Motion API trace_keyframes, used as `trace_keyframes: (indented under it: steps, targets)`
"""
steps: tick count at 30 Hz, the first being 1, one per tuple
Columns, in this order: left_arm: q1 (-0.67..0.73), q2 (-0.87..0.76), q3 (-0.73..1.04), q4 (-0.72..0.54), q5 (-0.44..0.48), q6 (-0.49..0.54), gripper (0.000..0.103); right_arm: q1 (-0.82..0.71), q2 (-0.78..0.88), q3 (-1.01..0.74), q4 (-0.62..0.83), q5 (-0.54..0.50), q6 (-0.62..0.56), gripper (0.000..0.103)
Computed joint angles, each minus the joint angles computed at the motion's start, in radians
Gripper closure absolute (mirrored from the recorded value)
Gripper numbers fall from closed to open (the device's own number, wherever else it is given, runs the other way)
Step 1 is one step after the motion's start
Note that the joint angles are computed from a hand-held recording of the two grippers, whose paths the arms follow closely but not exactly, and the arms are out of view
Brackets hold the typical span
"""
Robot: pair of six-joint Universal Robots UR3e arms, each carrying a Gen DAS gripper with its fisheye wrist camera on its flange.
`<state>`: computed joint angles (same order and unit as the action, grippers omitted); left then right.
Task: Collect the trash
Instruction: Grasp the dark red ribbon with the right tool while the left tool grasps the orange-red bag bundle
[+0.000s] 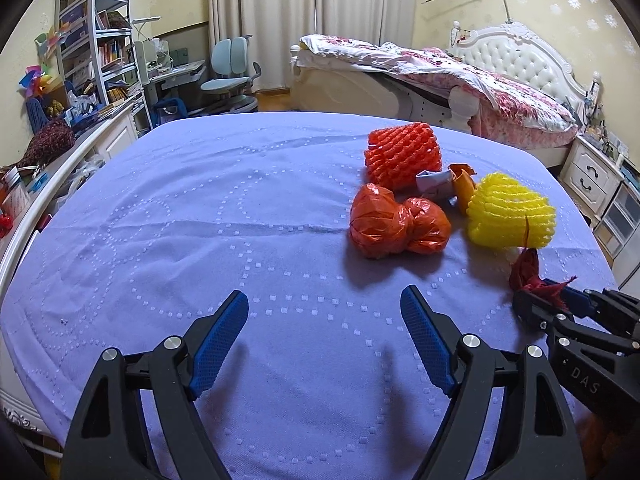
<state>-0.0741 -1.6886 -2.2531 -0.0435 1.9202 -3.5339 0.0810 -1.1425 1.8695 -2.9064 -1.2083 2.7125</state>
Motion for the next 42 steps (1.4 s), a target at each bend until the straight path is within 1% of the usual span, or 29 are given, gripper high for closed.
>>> trace_keyframes:
  steps: [4, 7, 12, 18, 24, 27, 28, 29, 35, 42]
  targets:
    - [0.002, -0.022, 0.02, 0.015, -0.013, 0.021, 0.024, -0.029, -0.01, 0.02, -0.011, -0.002, -0.017, 0.073]
    - [-0.002, -0.05, 0.056, 0.006, -0.022, 0.039, 0.024, -0.056, -0.016, 0.033, -0.015, 0.006, -0.02, 0.073]
    - [0.005, -0.094, 0.124, -0.019, -0.053, 0.054, 0.024, -0.103, -0.011, 0.024, -0.025, -0.012, -0.009, 0.073]
    - [0.005, -0.157, 0.212, -0.048, -0.071, 0.08, 0.024, -0.161, 0.033, -0.044, 0.0, -0.002, 0.02, 0.073]
    - [0.019, -0.202, 0.276, -0.074, -0.091, 0.098, 0.024, -0.174, 0.064, -0.104, 0.029, 0.004, 0.017, 0.073]
    - [0.03, -0.206, 0.281, -0.077, -0.113, 0.11, 0.024, -0.176, 0.075, -0.122, 0.037, 0.006, 0.012, 0.073]
    - [0.033, -0.205, 0.279, -0.08, -0.12, 0.114, 0.026, -0.176, 0.075, -0.124, 0.04, 0.008, 0.013, 0.073]
    - [0.033, -0.206, 0.28, -0.083, -0.124, 0.117, 0.031, -0.177, 0.076, -0.126, 0.042, 0.009, 0.013, 0.073]
    - [0.03, -0.191, 0.258, -0.067, -0.123, 0.128, 0.034, -0.178, 0.077, -0.131, 0.047, 0.014, 0.014, 0.073]
    - [0.022, -0.164, 0.22, -0.035, -0.106, 0.112, 0.035, -0.18, 0.06, -0.105, 0.032, 0.019, 0.018, 0.073]
